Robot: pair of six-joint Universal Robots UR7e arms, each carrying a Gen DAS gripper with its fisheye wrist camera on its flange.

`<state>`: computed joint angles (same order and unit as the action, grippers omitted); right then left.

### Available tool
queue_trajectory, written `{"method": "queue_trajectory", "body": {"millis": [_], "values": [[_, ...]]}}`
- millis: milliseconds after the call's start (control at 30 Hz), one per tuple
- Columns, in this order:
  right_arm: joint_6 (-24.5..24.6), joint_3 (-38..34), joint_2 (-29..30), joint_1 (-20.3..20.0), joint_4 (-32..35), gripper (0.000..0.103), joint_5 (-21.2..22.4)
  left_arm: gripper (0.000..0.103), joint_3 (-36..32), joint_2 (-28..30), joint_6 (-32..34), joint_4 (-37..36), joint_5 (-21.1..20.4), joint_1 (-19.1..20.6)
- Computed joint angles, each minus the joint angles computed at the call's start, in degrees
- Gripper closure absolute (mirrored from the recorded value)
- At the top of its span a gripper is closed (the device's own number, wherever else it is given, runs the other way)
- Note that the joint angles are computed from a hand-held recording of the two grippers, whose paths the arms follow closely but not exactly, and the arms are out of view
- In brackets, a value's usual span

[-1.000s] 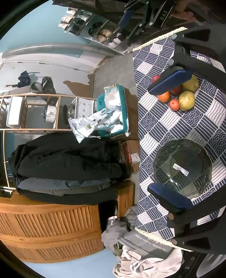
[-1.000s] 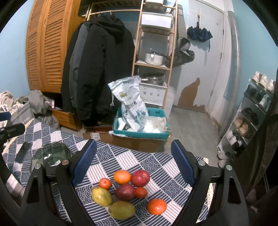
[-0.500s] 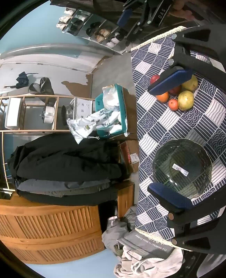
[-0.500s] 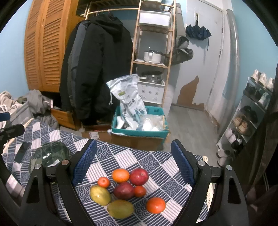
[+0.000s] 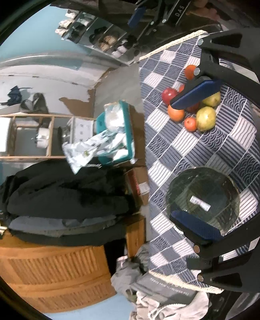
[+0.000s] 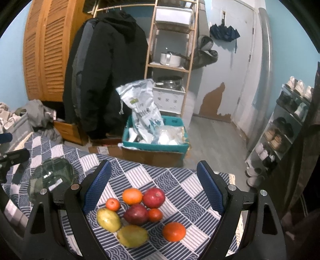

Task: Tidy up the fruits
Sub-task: 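Move the left tool to the green mango while the right tool moves to the large orange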

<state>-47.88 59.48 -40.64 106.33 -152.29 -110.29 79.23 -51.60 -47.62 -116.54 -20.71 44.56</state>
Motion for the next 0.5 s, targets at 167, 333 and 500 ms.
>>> {"method": "queue_trajectory", "body": {"millis": [167, 333, 500], "values": [[0.31, -0.91, 0.81, -0.41, 1.29, 0.018, -2.73, 0.001, -1.35, 1.53, 0.42, 0.18, -4.43, 1.51], [0.80, -1.96, 1.59, -1.14, 3.42, 0.018, -5.88, 0.001, -2.83, 3.41, 0.35, 1.08, -7.20, 2.72], [2.49, -2.43, 1.60, -2.34, 5.57, 0.018, -7.09, 0.002, -4.98, 5.68, 0.82, 2.06, -10.29, 4.28]]}}
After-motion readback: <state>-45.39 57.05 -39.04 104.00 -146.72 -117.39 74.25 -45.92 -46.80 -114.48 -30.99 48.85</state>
